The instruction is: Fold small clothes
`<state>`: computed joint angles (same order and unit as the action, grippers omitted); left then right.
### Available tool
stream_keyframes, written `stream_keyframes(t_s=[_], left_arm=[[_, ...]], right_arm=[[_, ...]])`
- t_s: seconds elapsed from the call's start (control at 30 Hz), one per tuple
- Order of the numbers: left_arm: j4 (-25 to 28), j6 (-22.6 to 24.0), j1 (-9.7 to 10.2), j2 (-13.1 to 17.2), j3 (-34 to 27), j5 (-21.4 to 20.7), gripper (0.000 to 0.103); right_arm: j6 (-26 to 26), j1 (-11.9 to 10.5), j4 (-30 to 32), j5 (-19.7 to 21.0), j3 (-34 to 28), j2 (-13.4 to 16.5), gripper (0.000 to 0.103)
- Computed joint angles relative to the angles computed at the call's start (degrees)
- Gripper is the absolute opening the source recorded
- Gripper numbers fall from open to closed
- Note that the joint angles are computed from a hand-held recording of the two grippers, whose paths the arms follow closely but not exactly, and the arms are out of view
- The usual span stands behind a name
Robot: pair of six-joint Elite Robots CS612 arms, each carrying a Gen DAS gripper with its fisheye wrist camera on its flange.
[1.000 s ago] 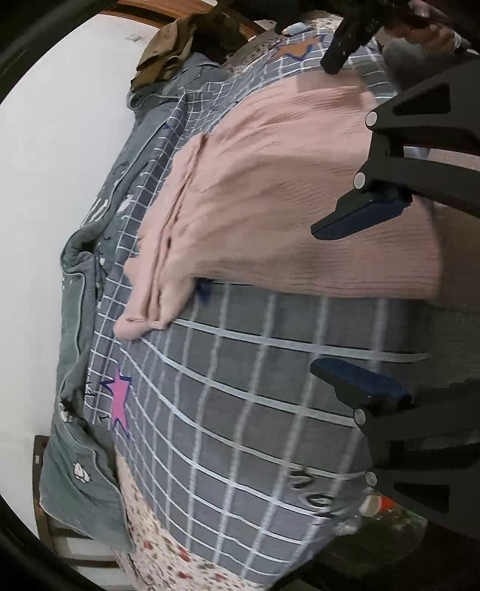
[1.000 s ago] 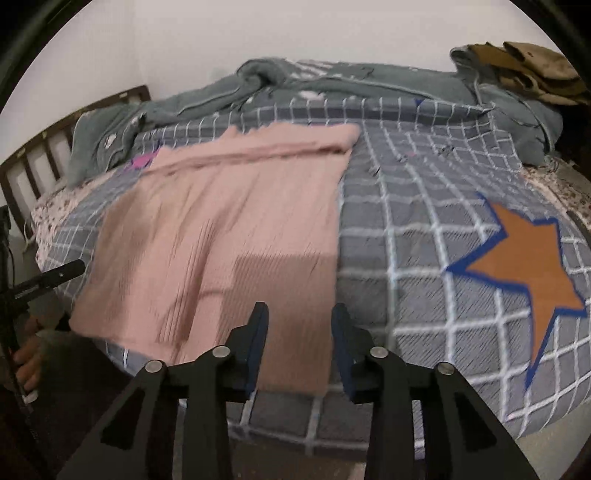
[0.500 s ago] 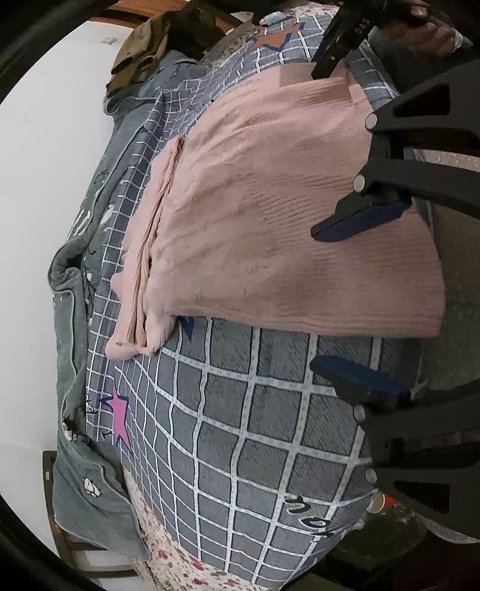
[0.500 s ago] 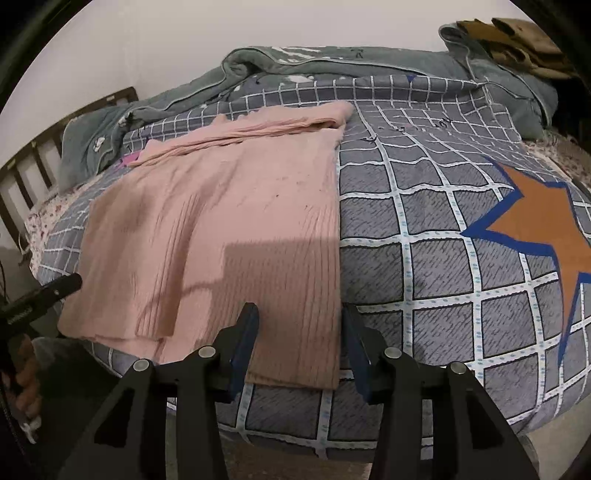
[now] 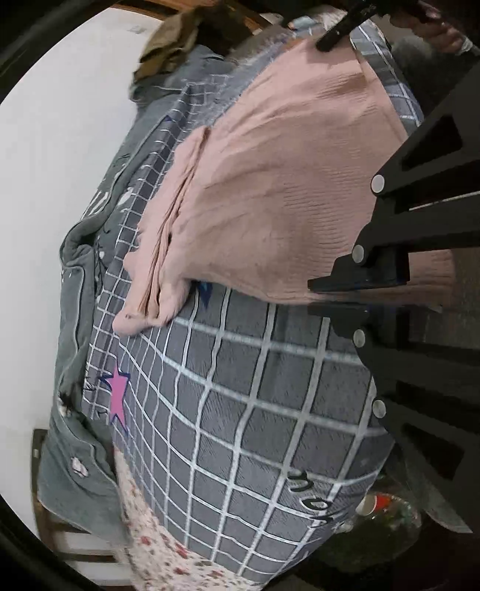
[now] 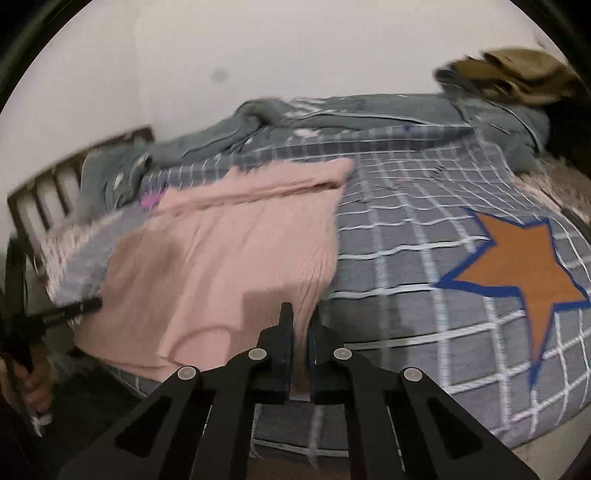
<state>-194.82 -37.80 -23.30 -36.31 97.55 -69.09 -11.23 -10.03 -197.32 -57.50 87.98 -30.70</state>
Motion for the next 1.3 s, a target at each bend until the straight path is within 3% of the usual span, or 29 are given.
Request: stream_keyframes(t_s=[0.13, 0.17, 0.3, 0.43, 0.5, 0.57, 0.87, 1.0, 1.17, 1.3], left_arm=[[-1.1, -0.8, 0.59, 0.2, 0.3, -2.9, 0.007], [-0.7, -0.7, 0.64, 0.3, 0.1, -3.6, 0.007], [0.7, 0.7, 0.29, 0.2, 0.0, -3.5, 0.008], [0.7, 0.2, 0.43, 0.1, 0.2, -4.3, 0.008], [1.2, -0.3, 0.49, 0.1, 0.2, -4.6, 0.012], [1.4, -0.2, 0.54, 0.1, 0.2, -5.2, 0.020], [1.4, 0.3, 0.25, 0.4, 0.1, -6.5, 0.026], [0.9, 0.1, 0.34, 0.4, 0.3, -7.4, 0.026], [-0.3, -1.4, 0.80, 0.6, 0.1, -11.0, 0.026], [-0.2, -1.4, 0.41, 0.6, -0.1, -10.7, 0.031]], right_arm=[[1.4, -0.6, 4.6, -2.4, -1.5, 0.7, 0.004], [1.9, -0.7, 6.3, -1.3, -1.7, 0.8, 0.004], [-1.3, 0.1, 5.5, -2.8, -1.0, 0.4, 0.006], [-3.0, 0.1, 9.0, -0.5, -1.3, 0.0, 0.010], [-3.1, 0.2, 9.5, -0.7, -1.7, 0.1, 0.030], [-3.1, 0.3, 9.5, -1.0, -1.9, 0.3, 0.040], [-4.7, 0.4, 15.4, 0.5, -2.8, 0.6, 0.039], [-5.7, 0.4, 16.7, 1.1, -2.8, 0.5, 0.029], [-5.8, 0.4, 18.2, 1.8, -3.2, 0.6, 0.028], [-6.5, 0.7, 19.6, 1.1, -3.4, 0.4, 0.029]])
